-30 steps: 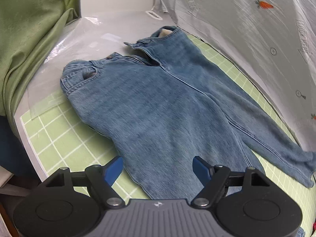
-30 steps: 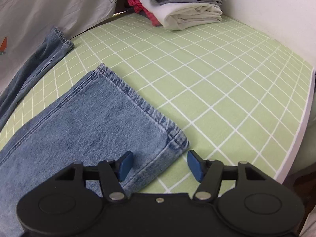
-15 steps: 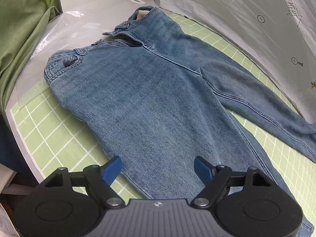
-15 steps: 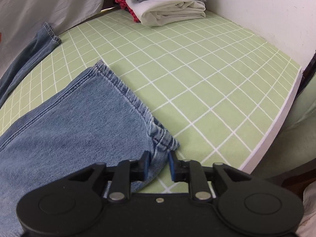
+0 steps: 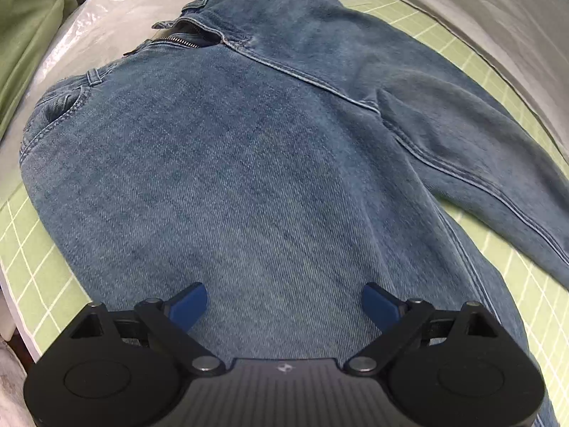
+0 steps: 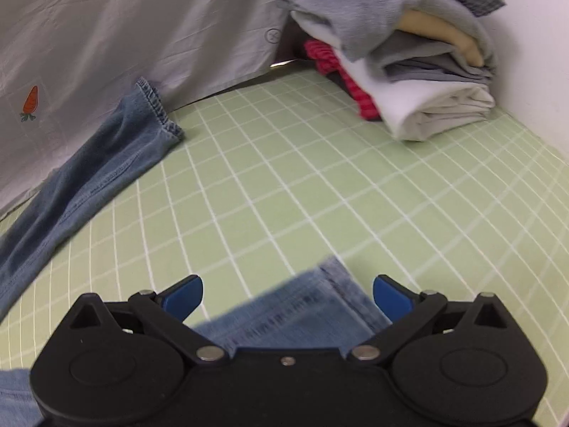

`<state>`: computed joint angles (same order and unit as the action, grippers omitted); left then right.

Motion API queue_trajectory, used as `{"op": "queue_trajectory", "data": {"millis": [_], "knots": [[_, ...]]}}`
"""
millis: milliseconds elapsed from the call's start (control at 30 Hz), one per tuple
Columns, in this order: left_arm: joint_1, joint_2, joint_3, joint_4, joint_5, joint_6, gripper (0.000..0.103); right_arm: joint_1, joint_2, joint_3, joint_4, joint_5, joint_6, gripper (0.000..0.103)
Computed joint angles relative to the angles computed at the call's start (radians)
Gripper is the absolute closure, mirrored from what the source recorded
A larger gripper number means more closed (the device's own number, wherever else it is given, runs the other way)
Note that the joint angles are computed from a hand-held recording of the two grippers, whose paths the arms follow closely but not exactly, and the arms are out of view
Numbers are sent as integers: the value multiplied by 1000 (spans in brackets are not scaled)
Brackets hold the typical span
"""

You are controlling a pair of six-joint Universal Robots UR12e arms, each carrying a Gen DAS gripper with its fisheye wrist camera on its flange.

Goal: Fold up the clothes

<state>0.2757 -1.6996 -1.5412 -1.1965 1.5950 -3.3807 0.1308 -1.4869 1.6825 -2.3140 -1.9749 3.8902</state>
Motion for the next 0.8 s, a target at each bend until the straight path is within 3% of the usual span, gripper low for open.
{"op": "queue_trajectory", "data": {"millis": [100, 200, 367, 567, 600, 633, 667, 700, 800], "knots": [[-15, -28, 21, -7, 45, -41, 0, -13, 100, -103, -11, 20, -44, 0], [-27, -36, 24, 16, 72, -35, 0, -28, 185, -186, -48, 62, -119, 0], [-21, -29, 12, 30, 61, -40, 0, -46, 298, -305, -129, 101, -182, 3], [-23, -29, 13, 26, 67, -56, 0, -64, 361, -370, -149, 83, -150, 46], [-23, -30, 15, 21, 66, -58, 0, -66, 364, -372, -153, 83, -151, 69], [-23, -31, 16, 19, 66, -58, 0, -69, 359, -362, -168, 95, -157, 80], [-23, -31, 17, 19, 66, -58, 0, -75, 348, -341, -202, 121, -173, 83], [-22, -32, 18, 19, 65, -57, 0, -81, 334, -315, -241, 149, -196, 93], [-21, -36, 19, 26, 66, -55, 0, -79, 290, -262, -278, 123, -253, 94]]}}
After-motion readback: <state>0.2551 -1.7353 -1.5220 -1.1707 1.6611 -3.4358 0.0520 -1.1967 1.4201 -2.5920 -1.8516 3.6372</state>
